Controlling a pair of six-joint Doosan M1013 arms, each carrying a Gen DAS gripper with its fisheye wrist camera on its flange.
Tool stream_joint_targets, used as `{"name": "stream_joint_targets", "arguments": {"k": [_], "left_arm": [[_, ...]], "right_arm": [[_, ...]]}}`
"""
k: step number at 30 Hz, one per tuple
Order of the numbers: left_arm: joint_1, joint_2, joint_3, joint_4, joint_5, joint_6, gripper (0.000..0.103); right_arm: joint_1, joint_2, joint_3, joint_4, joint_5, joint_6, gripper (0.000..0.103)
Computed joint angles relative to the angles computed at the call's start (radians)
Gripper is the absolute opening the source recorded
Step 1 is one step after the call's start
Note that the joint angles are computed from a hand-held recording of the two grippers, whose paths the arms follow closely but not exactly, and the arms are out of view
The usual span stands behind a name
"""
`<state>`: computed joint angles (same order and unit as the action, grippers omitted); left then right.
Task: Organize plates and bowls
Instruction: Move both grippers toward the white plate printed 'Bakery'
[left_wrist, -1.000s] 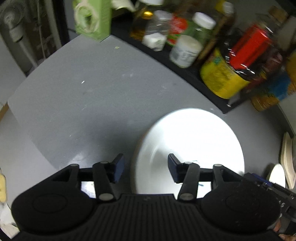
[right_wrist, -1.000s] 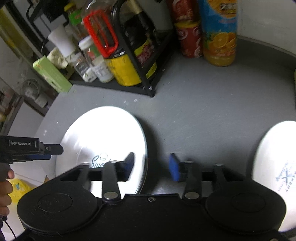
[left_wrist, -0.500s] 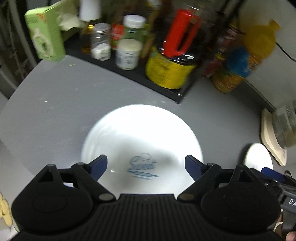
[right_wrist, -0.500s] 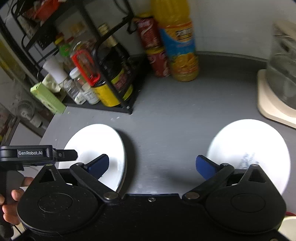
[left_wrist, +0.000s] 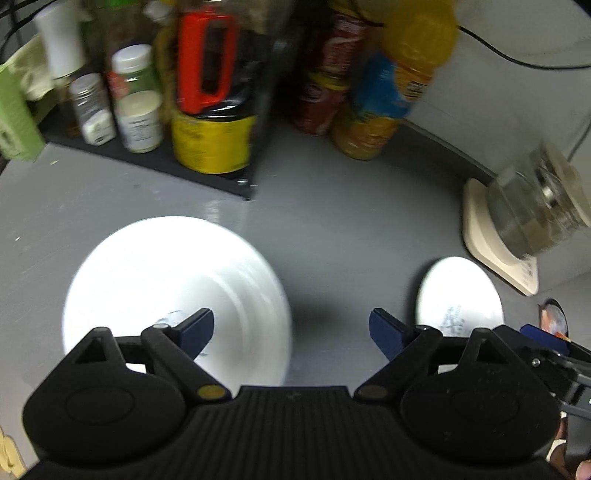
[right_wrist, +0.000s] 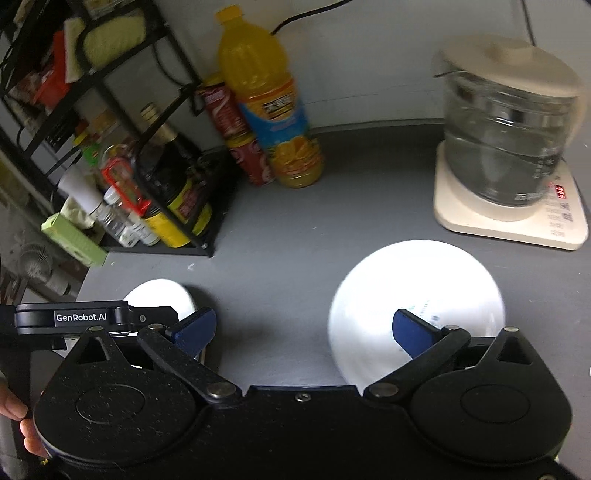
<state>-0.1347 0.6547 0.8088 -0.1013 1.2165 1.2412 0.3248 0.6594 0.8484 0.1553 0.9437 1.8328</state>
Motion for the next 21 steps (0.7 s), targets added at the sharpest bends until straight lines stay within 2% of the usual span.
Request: {"name": "stream_joint_targets", "arguments": {"k": [10, 18, 21], "left_arm": [[-0.029, 0.066, -0.107, -0.038, 0.052, 0.066, 0.090], [-0.048, 0.134, -0.210, -0.073, 0.109, 0.119, 0.090], [-0.054, 0.160, -0.248, -0.091, 0.126, 0.131, 0.090]], "right_arm": [[-0.024, -0.032, 0.052, -0.074, -0.033, 0.122, 0.103], [-0.044, -0.037, 0.067, -0.151, -0.015, 0.249, 0.102], [-0.055, -0.034, 0.067, -0.160, 0.000, 0.285, 0.099]]}}
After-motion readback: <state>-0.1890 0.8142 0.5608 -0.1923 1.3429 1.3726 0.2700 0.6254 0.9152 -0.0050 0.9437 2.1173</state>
